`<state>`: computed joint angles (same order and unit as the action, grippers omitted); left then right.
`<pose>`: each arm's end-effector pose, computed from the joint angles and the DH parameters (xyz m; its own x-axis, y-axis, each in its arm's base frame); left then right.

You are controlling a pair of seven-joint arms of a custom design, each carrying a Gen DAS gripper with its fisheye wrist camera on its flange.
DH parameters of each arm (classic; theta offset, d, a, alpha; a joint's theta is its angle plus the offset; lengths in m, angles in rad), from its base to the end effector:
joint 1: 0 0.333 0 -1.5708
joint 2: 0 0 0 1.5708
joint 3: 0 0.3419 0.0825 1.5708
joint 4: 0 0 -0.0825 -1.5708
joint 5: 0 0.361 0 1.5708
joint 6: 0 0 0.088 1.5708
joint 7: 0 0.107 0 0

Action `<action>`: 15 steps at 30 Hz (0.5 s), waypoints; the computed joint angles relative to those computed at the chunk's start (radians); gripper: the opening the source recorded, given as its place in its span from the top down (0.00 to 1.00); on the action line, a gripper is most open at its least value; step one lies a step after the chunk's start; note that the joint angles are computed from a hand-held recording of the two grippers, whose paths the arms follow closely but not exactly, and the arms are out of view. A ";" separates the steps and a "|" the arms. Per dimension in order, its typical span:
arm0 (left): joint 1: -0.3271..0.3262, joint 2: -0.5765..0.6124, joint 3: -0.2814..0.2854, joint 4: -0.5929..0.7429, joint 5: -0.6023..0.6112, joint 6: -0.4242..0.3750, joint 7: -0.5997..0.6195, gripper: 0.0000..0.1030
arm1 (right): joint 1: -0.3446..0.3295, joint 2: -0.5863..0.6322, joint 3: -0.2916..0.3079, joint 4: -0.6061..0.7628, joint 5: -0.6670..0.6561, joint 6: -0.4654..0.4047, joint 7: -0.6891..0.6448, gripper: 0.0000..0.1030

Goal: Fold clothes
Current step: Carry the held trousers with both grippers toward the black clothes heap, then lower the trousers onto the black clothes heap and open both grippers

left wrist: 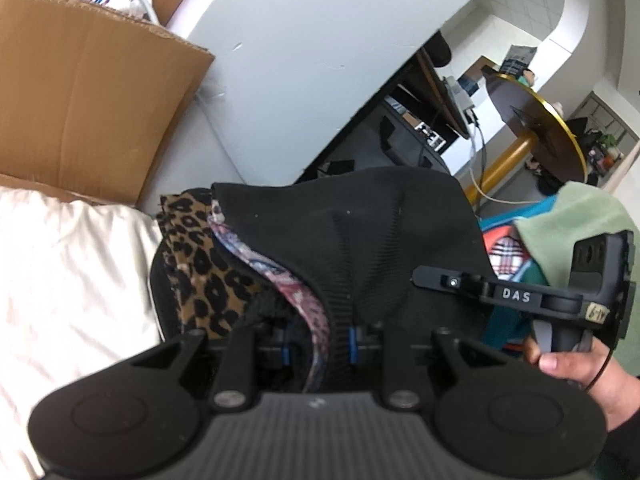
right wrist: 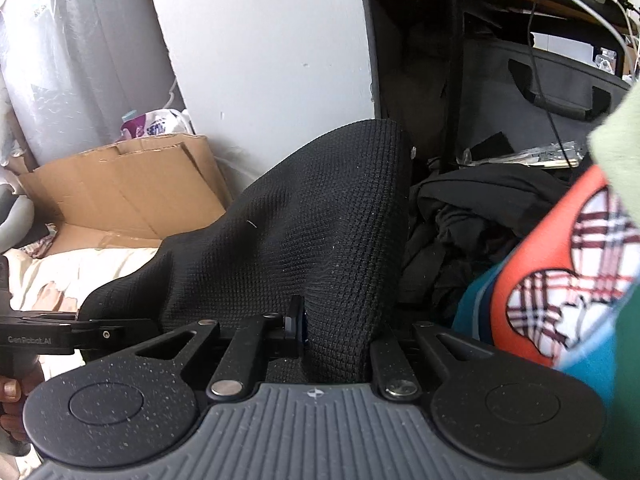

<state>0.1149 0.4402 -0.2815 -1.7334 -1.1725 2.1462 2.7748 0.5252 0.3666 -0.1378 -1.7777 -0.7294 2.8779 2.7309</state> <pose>0.6522 -0.1242 0.3965 -0.6478 -0.4520 0.6133 -0.7464 0.2154 -0.6296 0.6066 0.3022 0.4634 -0.0356 -0.9867 -0.1586 -0.6795 0.1402 -0.7202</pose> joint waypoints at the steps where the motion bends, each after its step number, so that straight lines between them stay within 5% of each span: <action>1: -0.005 0.008 0.000 0.007 0.000 0.010 -0.002 0.75 | -0.002 0.012 -0.002 0.010 0.000 0.002 0.000 0.89; 15: -0.010 0.114 -0.040 0.115 0.049 0.075 -0.113 0.75 | -0.013 0.166 -0.050 0.153 0.120 0.047 -0.092 0.88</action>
<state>0.1047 0.5546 -0.3214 -1.6183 -1.1230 2.2214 2.6613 0.5120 0.5326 -0.1878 -1.6252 -0.6090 2.9245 2.6387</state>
